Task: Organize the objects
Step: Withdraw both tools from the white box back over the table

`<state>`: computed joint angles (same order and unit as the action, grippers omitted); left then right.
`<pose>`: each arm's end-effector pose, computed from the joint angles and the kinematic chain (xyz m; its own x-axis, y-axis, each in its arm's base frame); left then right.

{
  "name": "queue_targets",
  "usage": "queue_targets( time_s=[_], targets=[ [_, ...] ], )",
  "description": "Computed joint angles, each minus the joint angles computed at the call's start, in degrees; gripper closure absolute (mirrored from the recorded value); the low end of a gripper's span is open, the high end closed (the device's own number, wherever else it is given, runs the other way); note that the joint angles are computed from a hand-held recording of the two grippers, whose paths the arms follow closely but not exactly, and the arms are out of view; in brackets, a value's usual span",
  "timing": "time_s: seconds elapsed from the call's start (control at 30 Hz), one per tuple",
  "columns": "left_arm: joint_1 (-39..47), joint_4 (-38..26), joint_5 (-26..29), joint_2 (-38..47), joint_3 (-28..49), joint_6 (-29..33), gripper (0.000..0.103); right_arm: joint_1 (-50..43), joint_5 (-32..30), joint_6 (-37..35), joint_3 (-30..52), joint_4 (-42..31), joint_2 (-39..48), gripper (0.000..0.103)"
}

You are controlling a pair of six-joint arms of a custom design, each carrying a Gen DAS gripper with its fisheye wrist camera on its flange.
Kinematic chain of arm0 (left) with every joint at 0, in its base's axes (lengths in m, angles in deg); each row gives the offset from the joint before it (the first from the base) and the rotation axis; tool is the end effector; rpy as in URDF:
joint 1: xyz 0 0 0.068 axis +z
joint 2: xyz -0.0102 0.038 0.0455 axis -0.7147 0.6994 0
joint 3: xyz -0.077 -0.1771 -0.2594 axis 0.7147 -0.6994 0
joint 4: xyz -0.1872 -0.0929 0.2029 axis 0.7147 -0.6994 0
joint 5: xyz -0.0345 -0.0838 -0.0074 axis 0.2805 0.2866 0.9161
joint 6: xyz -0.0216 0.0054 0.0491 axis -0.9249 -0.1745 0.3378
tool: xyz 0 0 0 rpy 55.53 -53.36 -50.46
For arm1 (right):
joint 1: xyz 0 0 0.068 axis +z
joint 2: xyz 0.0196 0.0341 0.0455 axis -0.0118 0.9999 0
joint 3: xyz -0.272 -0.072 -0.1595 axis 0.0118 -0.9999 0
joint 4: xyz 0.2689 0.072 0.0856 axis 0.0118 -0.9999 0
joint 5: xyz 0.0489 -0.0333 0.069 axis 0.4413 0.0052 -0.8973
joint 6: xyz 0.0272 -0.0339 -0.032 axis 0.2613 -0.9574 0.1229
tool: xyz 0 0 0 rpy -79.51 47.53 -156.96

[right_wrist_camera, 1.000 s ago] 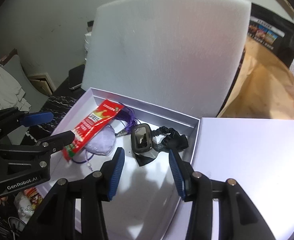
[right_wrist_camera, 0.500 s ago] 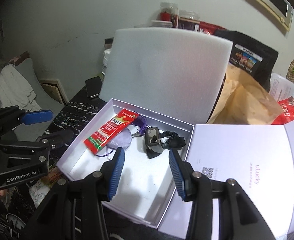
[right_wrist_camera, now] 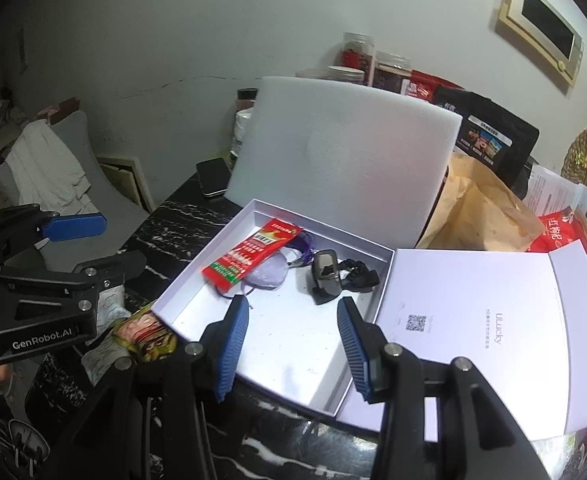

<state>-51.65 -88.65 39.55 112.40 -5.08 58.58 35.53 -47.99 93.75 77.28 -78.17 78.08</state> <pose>0.1891 -0.0244 0.3771 -0.6940 0.3113 -0.6492 0.3577 0.9316 0.0643 0.1242 0.0717 0.3449 -0.7174 -0.0279 -0.6961 0.0010 0.9992 -0.0410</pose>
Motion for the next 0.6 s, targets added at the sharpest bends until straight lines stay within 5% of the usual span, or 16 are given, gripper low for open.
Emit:
queue_targets(
  time_s=[0.3,0.6],
  targets=[
    [12.71,-6.47,6.31,-6.33,0.08,7.64,0.044,17.48,8.73,12.08,3.54,-5.67,3.46,0.055],
    [35.69,-15.45,18.19,-9.79,0.81,24.26,0.042,31.37,13.92,22.46,6.53,-9.3,9.0,0.054]
  ],
)
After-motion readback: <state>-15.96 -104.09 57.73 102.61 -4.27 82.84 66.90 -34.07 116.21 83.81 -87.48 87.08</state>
